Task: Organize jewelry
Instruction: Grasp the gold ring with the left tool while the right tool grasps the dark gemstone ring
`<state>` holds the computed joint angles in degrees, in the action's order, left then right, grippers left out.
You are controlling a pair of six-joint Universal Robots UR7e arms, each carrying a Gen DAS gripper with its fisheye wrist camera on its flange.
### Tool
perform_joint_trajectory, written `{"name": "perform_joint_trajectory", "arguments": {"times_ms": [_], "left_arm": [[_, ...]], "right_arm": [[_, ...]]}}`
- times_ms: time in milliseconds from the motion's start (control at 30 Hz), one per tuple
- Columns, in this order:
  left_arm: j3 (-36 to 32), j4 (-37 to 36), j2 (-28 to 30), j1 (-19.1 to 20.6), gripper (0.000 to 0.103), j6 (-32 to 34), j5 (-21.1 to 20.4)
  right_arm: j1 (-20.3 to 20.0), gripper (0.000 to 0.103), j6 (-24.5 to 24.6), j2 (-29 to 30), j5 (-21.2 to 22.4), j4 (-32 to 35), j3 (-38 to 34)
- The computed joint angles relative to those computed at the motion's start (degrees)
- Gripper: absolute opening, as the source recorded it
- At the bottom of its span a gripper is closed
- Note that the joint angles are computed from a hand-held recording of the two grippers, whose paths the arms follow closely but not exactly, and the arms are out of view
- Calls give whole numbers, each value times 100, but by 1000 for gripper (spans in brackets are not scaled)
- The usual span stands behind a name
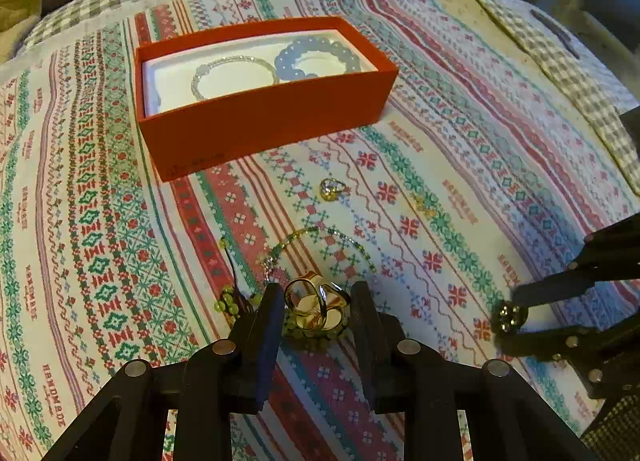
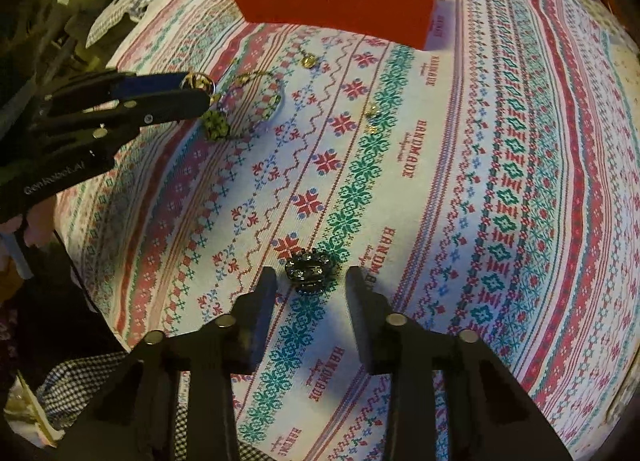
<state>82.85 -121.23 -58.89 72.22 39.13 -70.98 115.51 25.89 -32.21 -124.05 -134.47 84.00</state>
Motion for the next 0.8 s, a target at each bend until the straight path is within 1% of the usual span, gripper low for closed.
{"name": "perform_joint_trajectory", "arguments": {"times_ms": [33,67,267,800], "left_arm": [[17,0,-8,-2,28,-2,7],[20,3,-11,-3,28,-1,14],[8,23,-9,1,28,-31,17],[67,-258,-101,-64,28,-192,-42]], "right_arm": [[6,30,-24,45,-32,47,-46],[11,25,-43,81,-51,66,-83],[42,25,-130,152,-180,48,-178],[120,25,-316,-51,-639,-512,-189]]}}
